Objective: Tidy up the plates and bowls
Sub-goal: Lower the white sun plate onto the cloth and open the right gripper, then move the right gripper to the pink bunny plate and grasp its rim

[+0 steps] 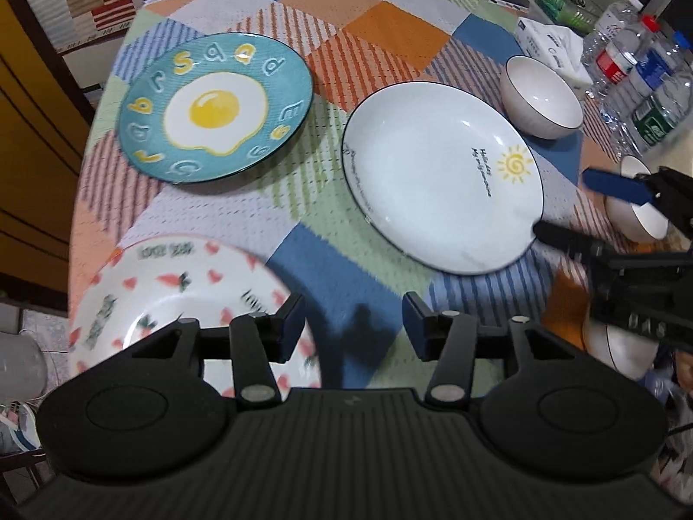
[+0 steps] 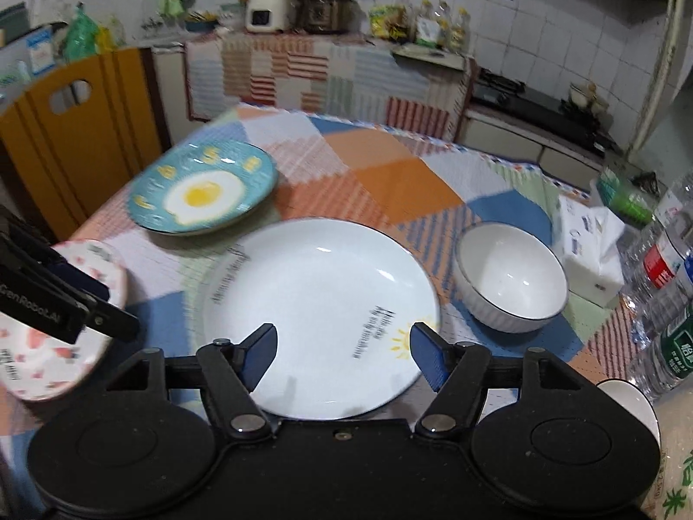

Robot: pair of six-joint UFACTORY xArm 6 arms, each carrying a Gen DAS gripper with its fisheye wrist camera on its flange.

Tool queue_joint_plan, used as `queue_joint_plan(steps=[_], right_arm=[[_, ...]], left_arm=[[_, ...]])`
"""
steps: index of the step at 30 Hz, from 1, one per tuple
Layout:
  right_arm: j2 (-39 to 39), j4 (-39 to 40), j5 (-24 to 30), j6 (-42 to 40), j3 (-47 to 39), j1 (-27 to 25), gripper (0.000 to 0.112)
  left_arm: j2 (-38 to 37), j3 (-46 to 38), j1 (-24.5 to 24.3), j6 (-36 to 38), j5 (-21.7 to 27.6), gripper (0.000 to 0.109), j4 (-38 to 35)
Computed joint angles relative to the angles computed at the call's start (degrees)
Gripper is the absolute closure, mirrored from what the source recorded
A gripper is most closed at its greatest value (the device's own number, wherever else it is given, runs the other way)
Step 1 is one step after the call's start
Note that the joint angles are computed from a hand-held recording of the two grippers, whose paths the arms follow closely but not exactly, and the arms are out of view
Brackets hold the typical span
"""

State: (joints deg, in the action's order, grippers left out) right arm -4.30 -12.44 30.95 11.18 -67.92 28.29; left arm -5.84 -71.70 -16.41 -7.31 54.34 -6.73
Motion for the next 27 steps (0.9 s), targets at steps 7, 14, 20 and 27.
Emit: queue_joint_plan(steps=[7, 14, 20, 27], right_arm=[[-2.81, 10.43, 2.96, -13.76, -0.46, 4.90, 0.040], [-2.64, 18.10, 5.11, -24.17, -2.91, 7.65, 0.028], [-0.76, 20.90, 0.62, -28.35, -2.45, 9.29, 0.022], [3.91, 26.93, -3.52, -30.55, -2.52, 11.35, 0.022]], left_arm=[[-7.14, 3.10, 1.75, 2.99, 5.74, 0.052, 2.49], [-13.47, 6.18, 7.39, 11.82, 9.25, 0.040, 1.98], [-16.74, 9.86, 11.81, 14.95, 10.51, 0.029, 5.36], [-19.77, 15.97, 15.56, 16.31, 5.20, 0.028, 2.15]])
